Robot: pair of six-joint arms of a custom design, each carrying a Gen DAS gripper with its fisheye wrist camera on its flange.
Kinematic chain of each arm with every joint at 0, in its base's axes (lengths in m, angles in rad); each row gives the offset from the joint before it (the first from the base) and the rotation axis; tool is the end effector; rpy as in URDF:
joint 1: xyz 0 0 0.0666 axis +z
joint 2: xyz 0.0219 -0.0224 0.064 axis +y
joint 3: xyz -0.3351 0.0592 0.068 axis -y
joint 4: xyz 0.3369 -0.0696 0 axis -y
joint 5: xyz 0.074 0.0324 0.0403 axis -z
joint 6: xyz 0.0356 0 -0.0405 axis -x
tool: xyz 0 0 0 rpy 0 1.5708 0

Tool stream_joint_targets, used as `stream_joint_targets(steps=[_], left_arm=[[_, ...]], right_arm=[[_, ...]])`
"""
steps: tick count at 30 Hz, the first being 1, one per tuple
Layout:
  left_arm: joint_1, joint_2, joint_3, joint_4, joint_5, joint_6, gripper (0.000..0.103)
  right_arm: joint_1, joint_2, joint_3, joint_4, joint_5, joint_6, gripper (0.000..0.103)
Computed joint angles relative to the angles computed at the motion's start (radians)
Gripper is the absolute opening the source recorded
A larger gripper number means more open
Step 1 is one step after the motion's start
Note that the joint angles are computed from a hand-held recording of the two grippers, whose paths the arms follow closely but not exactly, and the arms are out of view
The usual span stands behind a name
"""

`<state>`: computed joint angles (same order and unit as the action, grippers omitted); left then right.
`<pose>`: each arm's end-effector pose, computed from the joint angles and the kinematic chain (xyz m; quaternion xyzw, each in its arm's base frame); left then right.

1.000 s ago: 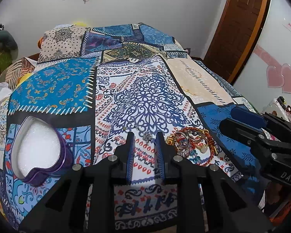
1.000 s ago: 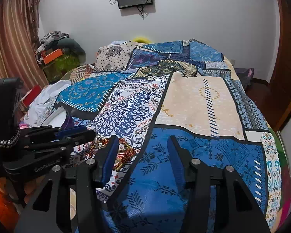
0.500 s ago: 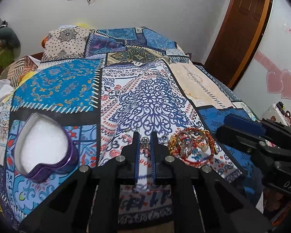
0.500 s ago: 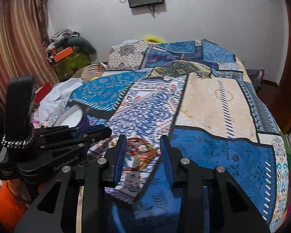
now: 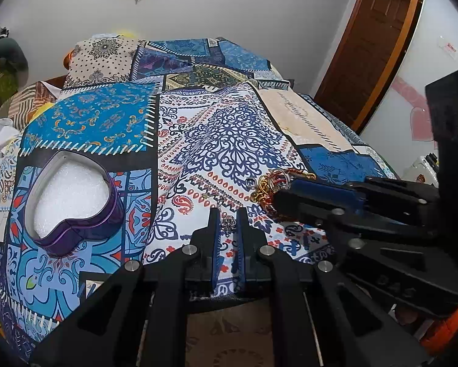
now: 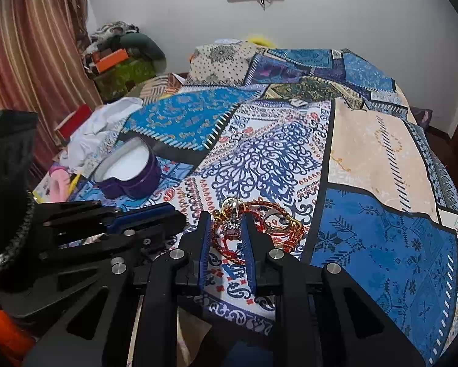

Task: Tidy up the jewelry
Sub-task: 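Grasp the small silver pendant with the right tool and lift it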

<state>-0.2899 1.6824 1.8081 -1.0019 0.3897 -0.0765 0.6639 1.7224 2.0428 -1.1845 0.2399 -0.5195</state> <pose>0.5033 -0.1647 0.4160 0.2329 0.8951 -0.2166 0.3126 0.4228 0.3195 0.4750 -0.0259 0.9320 0.0984 0.3478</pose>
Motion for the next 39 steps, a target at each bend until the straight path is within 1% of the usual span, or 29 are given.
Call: stream_joint_targets(steps=[3,4,7,9,11,16,19,21,22,25,26,32,33,35,39], left_arm=[[0.003,-0.001,-0.001,0.002,0.008,0.007,0.008],[0.004,-0.003,-0.004,0.004,0.008,0.009,0.008],[0.007,-0.014,-0.014,0.013,0.009,0.015,0.008],[0.010,-0.023,-0.019,0.020,0.008,0.017,0.008],[0.013,-0.032,-0.022,0.027,0.009,0.020,0.009],[0.021,-0.060,-0.031,0.043,0.015,0.027,0.008],[0.027,-0.079,-0.042,0.055,0.016,0.029,0.008],[0.032,-0.088,-0.048,0.059,0.019,0.030,0.009],[0.035,-0.093,-0.051,0.059,0.021,0.030,0.009],[0.044,-0.103,-0.059,0.061,0.025,0.032,0.009],[0.048,-0.107,-0.062,0.062,0.026,0.031,0.009],[0.070,-0.118,-0.077,0.067,0.028,0.035,0.009],[0.073,-0.118,-0.078,0.067,0.029,0.035,0.009],[0.076,-0.119,-0.080,0.067,0.029,0.037,0.009],[0.083,-0.124,-0.086,0.070,0.032,0.040,0.009]], right_arm=[[0.006,0.009,0.012,-0.016,0.018,0.003,0.016],[0.009,0.014,0.021,-0.026,0.025,0.003,0.011],[0.006,0.013,0.019,-0.025,0.018,0.002,0.010],[0.007,0.011,0.021,-0.027,0.021,0.000,0.006],[0.008,0.007,0.023,-0.025,0.024,-0.001,0.006],[0.019,0.000,0.045,-0.028,0.062,0.005,0.005],[0.027,0.011,0.075,-0.047,0.090,0.013,0.006],[0.028,0.016,0.081,-0.059,0.101,0.000,0.006],[0.022,0.025,0.093,-0.075,0.084,-0.015,0.007],[0.006,0.029,0.086,-0.078,0.018,-0.048,0.010],[0.005,0.037,0.093,-0.087,0.014,-0.051,0.010],[0.006,0.081,0.136,-0.136,0.017,-0.053,0.011],[0.008,0.087,0.143,-0.142,0.020,-0.050,0.012],[0.010,0.098,0.161,-0.153,0.021,-0.036,0.017],[0.013,0.120,0.188,-0.177,0.037,-0.022,0.017]])
